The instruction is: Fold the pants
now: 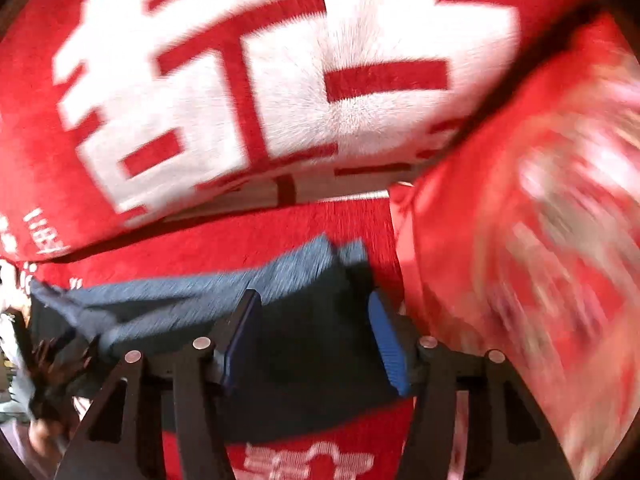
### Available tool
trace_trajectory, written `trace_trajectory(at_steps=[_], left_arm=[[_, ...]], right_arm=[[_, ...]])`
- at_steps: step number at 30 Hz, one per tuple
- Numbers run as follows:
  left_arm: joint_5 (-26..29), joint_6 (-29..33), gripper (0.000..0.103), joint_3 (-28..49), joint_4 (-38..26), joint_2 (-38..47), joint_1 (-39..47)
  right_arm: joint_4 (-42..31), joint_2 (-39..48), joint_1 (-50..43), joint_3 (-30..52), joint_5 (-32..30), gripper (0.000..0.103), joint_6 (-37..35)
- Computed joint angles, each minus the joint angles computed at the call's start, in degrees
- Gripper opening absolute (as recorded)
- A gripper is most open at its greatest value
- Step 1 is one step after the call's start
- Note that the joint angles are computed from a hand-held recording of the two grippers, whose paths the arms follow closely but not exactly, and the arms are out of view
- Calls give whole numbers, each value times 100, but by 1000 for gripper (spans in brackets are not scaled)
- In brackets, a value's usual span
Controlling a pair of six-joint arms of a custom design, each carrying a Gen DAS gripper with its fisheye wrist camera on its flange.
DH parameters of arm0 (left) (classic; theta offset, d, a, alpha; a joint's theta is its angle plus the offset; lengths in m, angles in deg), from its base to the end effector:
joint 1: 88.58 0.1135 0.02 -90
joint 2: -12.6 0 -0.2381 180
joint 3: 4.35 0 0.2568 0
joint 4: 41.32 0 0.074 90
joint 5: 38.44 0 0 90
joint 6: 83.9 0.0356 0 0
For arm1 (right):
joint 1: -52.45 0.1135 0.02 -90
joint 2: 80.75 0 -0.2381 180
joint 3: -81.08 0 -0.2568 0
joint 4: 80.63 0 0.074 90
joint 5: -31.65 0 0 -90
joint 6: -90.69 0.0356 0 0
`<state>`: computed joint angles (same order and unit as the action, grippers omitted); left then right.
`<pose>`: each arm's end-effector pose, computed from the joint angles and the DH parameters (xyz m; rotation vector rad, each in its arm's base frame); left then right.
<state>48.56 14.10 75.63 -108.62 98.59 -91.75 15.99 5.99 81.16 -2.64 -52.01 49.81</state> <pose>0.2899 -0.0142 0.2192 0.2666 2.8389 0.0922 0.2564 0.1359 0.2887 0.5270 2.8012 0.1314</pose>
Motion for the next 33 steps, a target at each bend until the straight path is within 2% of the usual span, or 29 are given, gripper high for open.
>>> trace_trajectory(at_steps=[2,4,5,6,8,11,12,14,16,18,19,21,22,25,28,30,32,33], left_arm=[[19,-17,92,-114,82,-51,14],[12,-74,92,-165,105,-73,9],[-8,-90,92,-153,82,-67,3],[-36,-117,92,-103,32,-56,-10],[-110,-150,92,-24,27,-168,6],[-308,-121,92,142,81,-273,52],[-329,-80,92,236,45,-173,89],[-540,10,92,393,-31,151,142],[-738,71,92,498,-55,365,207],[-736,131,92,511,98,363,344],[-728,155,92,536,141,417,396],[-736,192,92,603,110,602,425],[-795,223,92,577,168,724,419],[-812,35,92,693,168,921,417],[-701,15,92,851,280,923,380],[-884,87,92,927,408,1156,315],[-859,91,102,1015,458,1486,408],[-841,89,103,932,585,1445,495]], right_arm=[[159,346,-329,78,-217,60,-357],[278,799,-635,147,-724,58,-843],[285,906,-725,92,-982,31,-952],[260,1048,-798,136,-1140,8,-1020],[216,947,-775,160,-892,8,-951],[-367,769,-494,626,246,8,-809],[-529,779,-448,738,455,8,-804],[-764,998,-469,889,472,9,-918],[-1025,1379,-562,1042,184,10,-1004],[-1034,1263,-443,1124,286,14,-802],[-998,1181,-423,1156,324,19,-734],[-929,798,-221,1186,275,59,-402],[-866,631,-126,1136,248,62,-277],[-774,-116,583,722,150,62,493],[-1060,-223,1199,537,342,62,1072],[-921,-181,1231,277,364,58,1002],[-713,-248,1088,-138,214,58,811],[-671,-177,996,-292,119,57,694]])
